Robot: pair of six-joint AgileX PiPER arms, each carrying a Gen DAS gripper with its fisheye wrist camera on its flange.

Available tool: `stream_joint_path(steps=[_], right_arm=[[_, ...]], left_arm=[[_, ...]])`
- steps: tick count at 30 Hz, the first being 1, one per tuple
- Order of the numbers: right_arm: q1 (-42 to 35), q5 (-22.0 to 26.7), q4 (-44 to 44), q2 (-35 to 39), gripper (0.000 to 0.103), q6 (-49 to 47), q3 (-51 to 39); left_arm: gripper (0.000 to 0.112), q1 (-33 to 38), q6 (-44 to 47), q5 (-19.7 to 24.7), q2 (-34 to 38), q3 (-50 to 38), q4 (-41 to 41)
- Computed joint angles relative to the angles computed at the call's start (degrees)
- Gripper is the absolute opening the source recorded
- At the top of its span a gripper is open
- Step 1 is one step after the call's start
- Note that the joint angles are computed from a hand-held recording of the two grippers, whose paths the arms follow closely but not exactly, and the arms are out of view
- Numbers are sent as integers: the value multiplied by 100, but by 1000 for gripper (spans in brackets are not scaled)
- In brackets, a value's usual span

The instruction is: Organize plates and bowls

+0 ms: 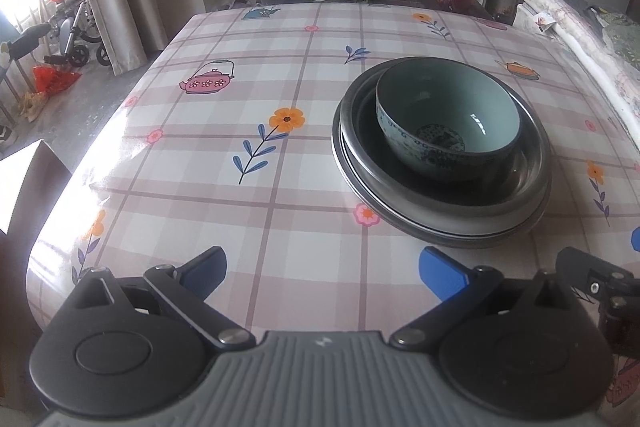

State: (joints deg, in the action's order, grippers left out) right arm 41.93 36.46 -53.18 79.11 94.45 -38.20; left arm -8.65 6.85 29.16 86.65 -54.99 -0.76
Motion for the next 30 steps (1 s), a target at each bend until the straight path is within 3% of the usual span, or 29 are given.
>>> stream_joint_path(steps=[30], right_arm=[[42, 332, 181, -275, 102, -117, 130]], left_arm=[[103, -182, 293, 85, -78, 72, -292]])
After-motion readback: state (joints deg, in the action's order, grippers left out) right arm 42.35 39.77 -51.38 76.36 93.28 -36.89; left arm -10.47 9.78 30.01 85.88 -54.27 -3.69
